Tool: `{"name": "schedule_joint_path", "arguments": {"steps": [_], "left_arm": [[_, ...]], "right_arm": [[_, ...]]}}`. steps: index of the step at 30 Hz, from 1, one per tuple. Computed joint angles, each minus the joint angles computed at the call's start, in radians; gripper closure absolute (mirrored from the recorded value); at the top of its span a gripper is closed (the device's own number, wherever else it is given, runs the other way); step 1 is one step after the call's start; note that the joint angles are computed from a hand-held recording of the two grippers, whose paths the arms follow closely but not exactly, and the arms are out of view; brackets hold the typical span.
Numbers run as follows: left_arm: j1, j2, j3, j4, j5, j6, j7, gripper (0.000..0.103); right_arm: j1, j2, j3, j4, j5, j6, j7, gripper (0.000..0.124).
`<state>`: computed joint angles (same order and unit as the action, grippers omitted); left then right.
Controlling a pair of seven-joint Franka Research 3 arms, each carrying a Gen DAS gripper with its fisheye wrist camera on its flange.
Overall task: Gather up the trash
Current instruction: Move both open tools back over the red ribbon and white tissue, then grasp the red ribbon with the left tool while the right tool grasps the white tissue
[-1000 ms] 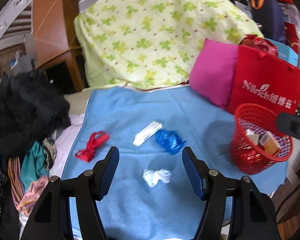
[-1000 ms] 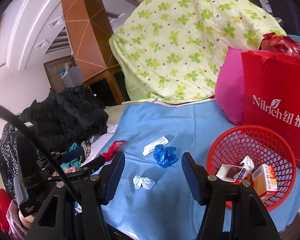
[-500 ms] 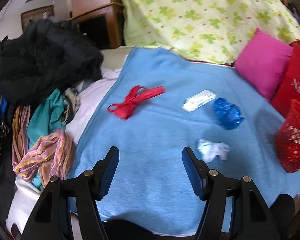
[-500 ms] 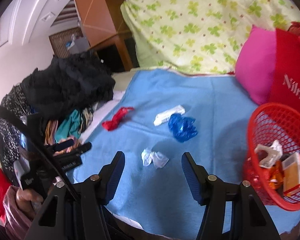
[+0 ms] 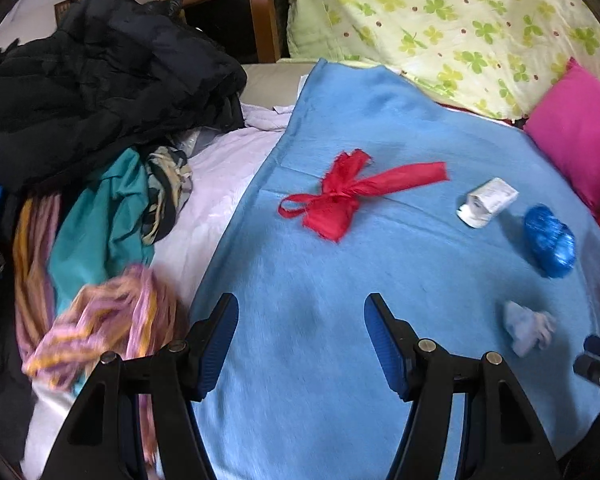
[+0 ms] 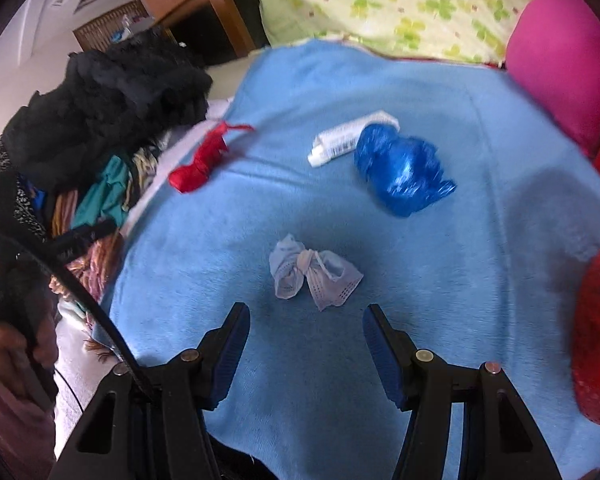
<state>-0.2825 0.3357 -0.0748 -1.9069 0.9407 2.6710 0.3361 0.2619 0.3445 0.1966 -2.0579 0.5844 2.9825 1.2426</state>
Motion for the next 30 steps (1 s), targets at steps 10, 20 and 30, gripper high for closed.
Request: {"name": "schedule_joint_path", "arguments": {"steps": [10, 20, 30], "left_arm": [[0.080, 0.314, -0.024, 0.385, -0.273, 0.069, 0.433, 0.037], [0.125, 0.487, -0.093, 0.578, -0.551, 0.023, 0.744, 0.037], [0.069, 0.496, -0.017, 0.578, -0.614, 0.040, 0.703, 0.078]], "right_arm": [[-0.082, 0.118, 0.046, 0.142, 0.097, -0.141, -0.021, 0.061], [-0.087, 0.201, 0.035, 0.272, 0.269, -0.308, -0.036, 0.057], [-0.018, 0.323, -0.024, 0.443, 0.203, -0.280, 0.221, 0.054]]}}
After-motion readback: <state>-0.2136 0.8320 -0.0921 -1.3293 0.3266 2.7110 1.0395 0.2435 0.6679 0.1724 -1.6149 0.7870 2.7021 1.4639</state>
